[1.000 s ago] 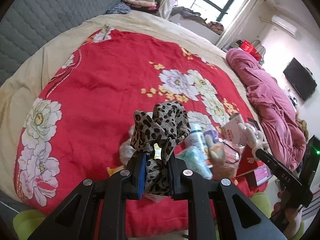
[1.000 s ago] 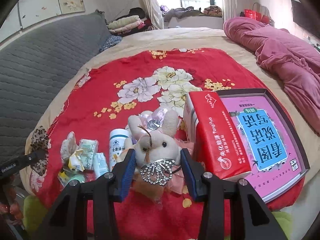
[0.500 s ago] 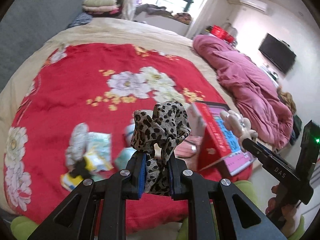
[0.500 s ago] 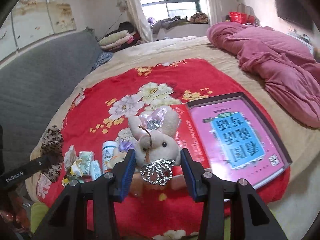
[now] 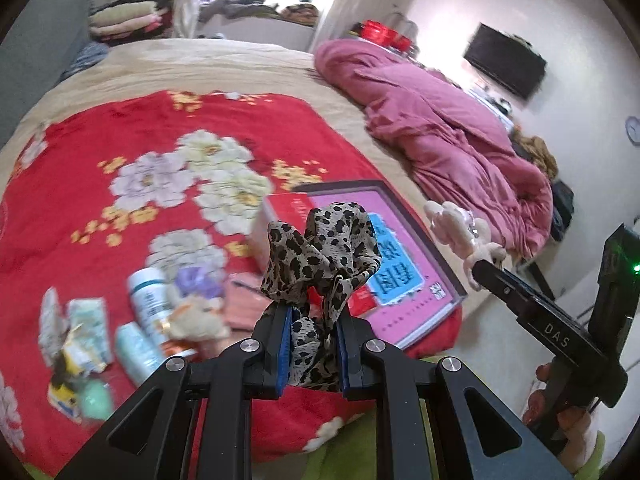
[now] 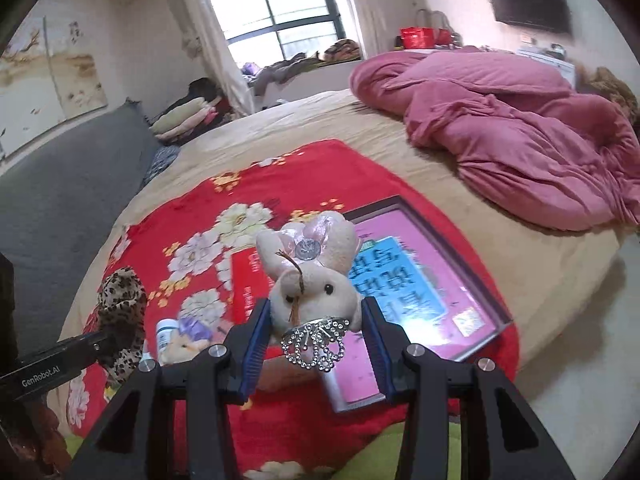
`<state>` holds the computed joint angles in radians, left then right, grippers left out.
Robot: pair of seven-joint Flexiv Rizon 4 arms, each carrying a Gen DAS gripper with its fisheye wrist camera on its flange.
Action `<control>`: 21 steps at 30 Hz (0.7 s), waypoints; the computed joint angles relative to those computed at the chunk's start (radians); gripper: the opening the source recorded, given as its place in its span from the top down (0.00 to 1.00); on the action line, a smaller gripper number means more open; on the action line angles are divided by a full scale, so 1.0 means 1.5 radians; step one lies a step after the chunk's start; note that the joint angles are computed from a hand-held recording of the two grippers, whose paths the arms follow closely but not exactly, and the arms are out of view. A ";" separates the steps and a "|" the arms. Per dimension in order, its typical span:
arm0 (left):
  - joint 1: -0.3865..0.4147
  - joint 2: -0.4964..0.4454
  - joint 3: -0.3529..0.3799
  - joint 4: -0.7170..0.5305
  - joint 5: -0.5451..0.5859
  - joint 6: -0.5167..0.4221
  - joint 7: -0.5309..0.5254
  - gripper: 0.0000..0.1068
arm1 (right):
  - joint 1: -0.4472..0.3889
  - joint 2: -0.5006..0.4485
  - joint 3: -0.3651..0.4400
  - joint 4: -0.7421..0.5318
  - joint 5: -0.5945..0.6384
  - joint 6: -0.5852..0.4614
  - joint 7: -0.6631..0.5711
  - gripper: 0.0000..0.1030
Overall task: Organize soft objects
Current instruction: 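Carry the scrunchie and bunny over the pink book tray with both tools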
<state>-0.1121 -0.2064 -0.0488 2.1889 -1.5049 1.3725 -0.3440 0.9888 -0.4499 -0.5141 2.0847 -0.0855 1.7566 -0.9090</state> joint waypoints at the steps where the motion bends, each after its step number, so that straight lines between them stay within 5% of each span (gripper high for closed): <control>1: -0.002 -0.005 -0.003 -0.005 0.012 -0.004 -0.010 0.83 | -0.006 0.002 0.001 0.002 0.002 0.000 0.001 0.56; 13: 0.000 -0.089 -0.059 -0.084 0.183 0.008 -0.142 0.83 | -0.049 0.000 0.006 0.014 0.038 0.023 -0.027 0.56; 21: 0.006 -0.172 -0.057 -0.148 0.393 -0.018 -0.303 0.83 | -0.126 -0.048 0.058 -0.022 0.033 0.005 -0.029 0.56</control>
<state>-0.1026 -0.4646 -0.1350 1.9664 -0.9154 1.3458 -0.7987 0.8002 -0.5213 -0.4268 2.0511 -0.0365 1.7648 -0.9522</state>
